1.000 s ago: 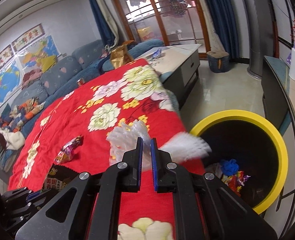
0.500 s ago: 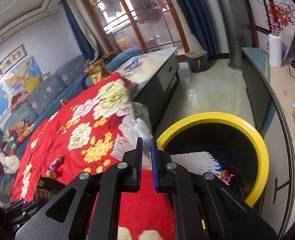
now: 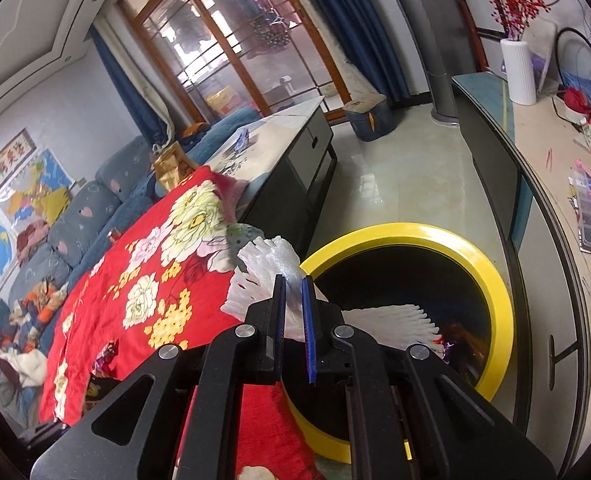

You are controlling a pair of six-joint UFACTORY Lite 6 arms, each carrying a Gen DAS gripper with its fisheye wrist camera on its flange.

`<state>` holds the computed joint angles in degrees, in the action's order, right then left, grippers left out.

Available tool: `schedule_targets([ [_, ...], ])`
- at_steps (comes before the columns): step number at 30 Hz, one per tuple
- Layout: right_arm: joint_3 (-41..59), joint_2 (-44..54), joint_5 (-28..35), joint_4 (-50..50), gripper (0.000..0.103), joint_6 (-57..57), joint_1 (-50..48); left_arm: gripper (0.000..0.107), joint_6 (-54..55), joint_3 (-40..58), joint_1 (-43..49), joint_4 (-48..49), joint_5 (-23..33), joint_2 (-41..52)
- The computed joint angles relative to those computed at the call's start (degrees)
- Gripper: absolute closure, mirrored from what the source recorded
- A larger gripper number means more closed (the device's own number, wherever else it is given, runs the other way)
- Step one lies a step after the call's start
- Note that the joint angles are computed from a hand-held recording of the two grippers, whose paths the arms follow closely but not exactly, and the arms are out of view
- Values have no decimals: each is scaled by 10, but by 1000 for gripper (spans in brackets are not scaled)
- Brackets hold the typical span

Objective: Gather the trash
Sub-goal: 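Carry the green snack bag and white foam net over the yellow bin, then open both tools to drop the bag and net into the bin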

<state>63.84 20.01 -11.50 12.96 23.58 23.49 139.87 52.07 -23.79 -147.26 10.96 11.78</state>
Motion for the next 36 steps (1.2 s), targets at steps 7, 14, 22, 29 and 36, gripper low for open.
schedule_targets([
  [7,-34,-18,-16,-137,95,149,-37,102,44,61,-34,-41,-12,61],
  [14,-54,-21,-35,-224,95,244,-67,101,69,133,-59,-54,-28,130],
  [22,-58,-9,-57,-287,94,313,-81,101,-88,210,-69,107,-41,200],
  [29,-53,-3,-54,-275,92,300,-81,101,-236,254,-68,246,-36,238],
  [36,-56,-1,-47,-149,70,175,-71,53,-190,270,-69,188,-38,249],
])
